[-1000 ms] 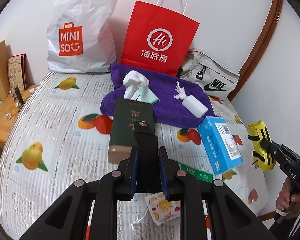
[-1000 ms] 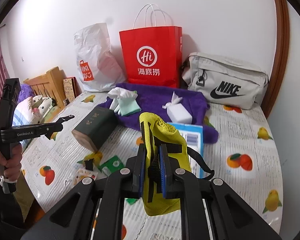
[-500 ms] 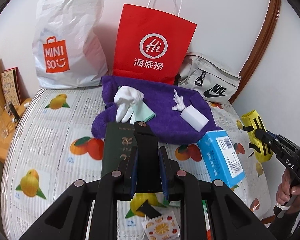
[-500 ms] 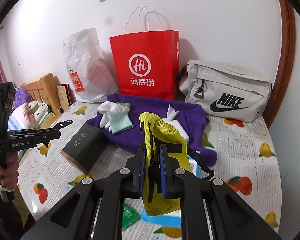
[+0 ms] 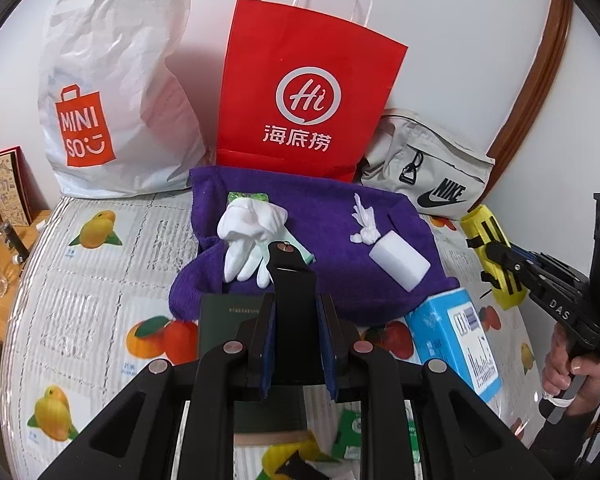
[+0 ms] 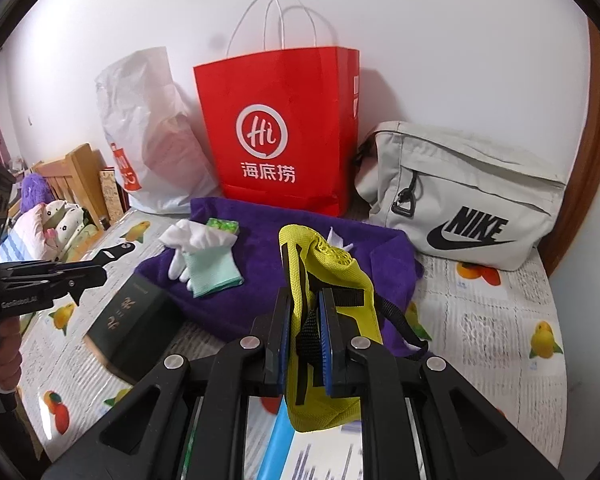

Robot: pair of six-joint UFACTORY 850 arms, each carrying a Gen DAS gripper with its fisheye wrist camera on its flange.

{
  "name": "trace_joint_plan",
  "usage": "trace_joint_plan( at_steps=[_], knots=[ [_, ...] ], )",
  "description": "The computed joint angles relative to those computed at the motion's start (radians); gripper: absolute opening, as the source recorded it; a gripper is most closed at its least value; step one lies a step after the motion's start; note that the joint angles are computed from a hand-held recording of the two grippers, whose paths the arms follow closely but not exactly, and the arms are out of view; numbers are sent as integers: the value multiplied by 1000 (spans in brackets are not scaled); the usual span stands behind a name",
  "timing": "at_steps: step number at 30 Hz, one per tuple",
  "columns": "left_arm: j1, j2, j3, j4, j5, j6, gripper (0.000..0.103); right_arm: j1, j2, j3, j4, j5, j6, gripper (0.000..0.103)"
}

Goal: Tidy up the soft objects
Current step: 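Carry the yellow pouch onto the purple towel with the right tool and open it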

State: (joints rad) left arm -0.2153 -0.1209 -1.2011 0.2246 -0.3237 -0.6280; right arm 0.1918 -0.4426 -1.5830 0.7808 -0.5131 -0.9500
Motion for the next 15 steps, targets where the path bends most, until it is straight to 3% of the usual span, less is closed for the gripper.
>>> trace_joint_plan(
  at_steps=[15],
  knots=[
    [44,-159,-166,-261,-43,291,19,39,-228,-293,-213,-61,200,13]
  ],
)
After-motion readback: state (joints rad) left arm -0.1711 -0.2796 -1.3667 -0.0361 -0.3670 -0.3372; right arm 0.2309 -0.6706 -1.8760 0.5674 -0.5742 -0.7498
